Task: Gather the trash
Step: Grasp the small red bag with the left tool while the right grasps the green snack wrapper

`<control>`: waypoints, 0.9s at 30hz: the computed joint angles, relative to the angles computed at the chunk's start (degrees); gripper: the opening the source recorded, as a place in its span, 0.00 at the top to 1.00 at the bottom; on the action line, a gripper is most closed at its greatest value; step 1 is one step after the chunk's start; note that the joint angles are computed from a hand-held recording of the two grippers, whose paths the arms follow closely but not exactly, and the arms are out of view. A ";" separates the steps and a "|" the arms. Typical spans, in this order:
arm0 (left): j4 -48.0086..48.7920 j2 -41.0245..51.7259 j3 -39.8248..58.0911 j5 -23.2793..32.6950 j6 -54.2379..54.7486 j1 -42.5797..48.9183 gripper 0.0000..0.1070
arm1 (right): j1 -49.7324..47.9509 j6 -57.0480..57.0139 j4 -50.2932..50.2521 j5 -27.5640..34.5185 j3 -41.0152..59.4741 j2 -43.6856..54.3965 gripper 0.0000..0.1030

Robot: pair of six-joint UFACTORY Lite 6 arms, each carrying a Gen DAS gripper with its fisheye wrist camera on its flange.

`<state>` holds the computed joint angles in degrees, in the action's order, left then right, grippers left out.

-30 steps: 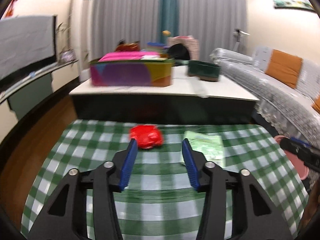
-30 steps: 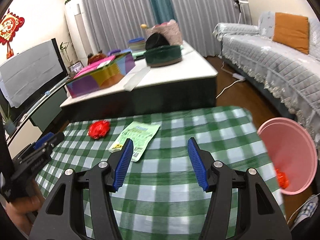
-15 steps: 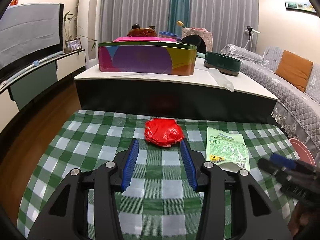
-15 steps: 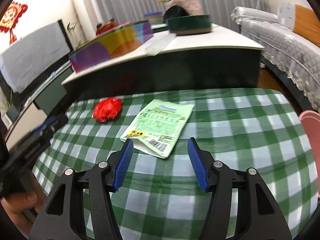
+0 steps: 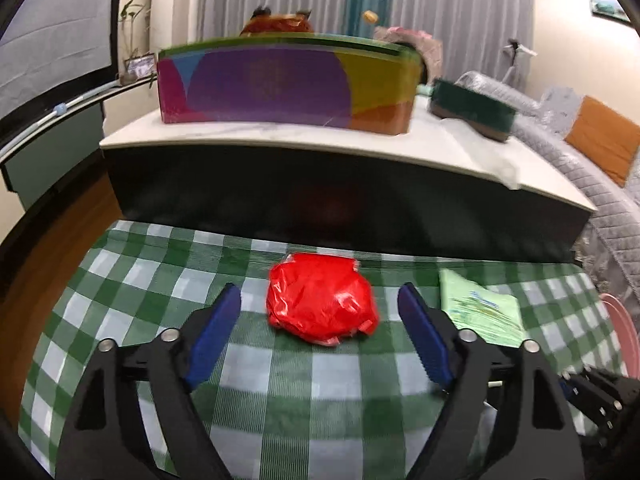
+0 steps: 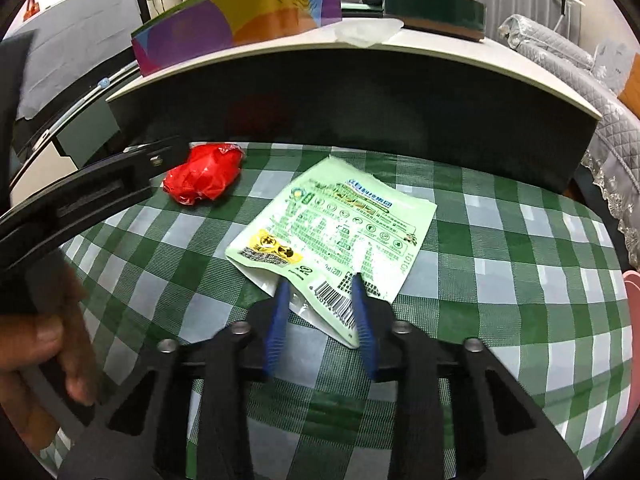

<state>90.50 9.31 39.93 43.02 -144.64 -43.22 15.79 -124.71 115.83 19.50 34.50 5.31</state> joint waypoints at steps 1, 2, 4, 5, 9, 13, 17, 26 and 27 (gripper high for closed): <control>0.13 0.93 0.76 -0.85 -0.17 1.15 0.26 | -0.32 0.97 -1.46 0.60 0.49 0.66 0.78; 0.38 1.80 1.44 -2.25 -0.35 2.49 0.25 | -0.43 1.44 -2.18 0.93 0.77 0.99 0.80; -0.27 3.84 2.94 -4.52 0.86 4.45 0.25 | -0.41 0.84 -1.98 1.33 1.04 1.35 0.83; -1.16 4.93 3.87 -5.27 2.05 5.10 0.25 | -0.55 1.08 -2.43 1.52 1.08 1.38 0.87; -1.41 6.32 4.60 -6.83 1.74 6.10 0.25 | -0.79 2.13 -3.55 2.35 1.10 0.94 0.92; -3.00 6.75 5.41 -7.98 4.06 6.46 0.26 | -1.11 1.42 -3.34 2.93 -1.05 -2.01 0.95; -0.80 5.77 4.20 -9.64 1.88 6.99 0.37 | -3.33 3.02 -6.30 3.67 -3.08 -5.09 0.97; -4.40 1.33 0.46 -7.38 0.96 2.18 0.39 | -12.49 12.01 -18.60 7.89 -6.87 -12.91 0.99; -5.88 0.29 -0.11 -6.43 1.27 0.64 0.39 | -13.46 13.10 -20.01 8.42 -7.36 -14.04 0.99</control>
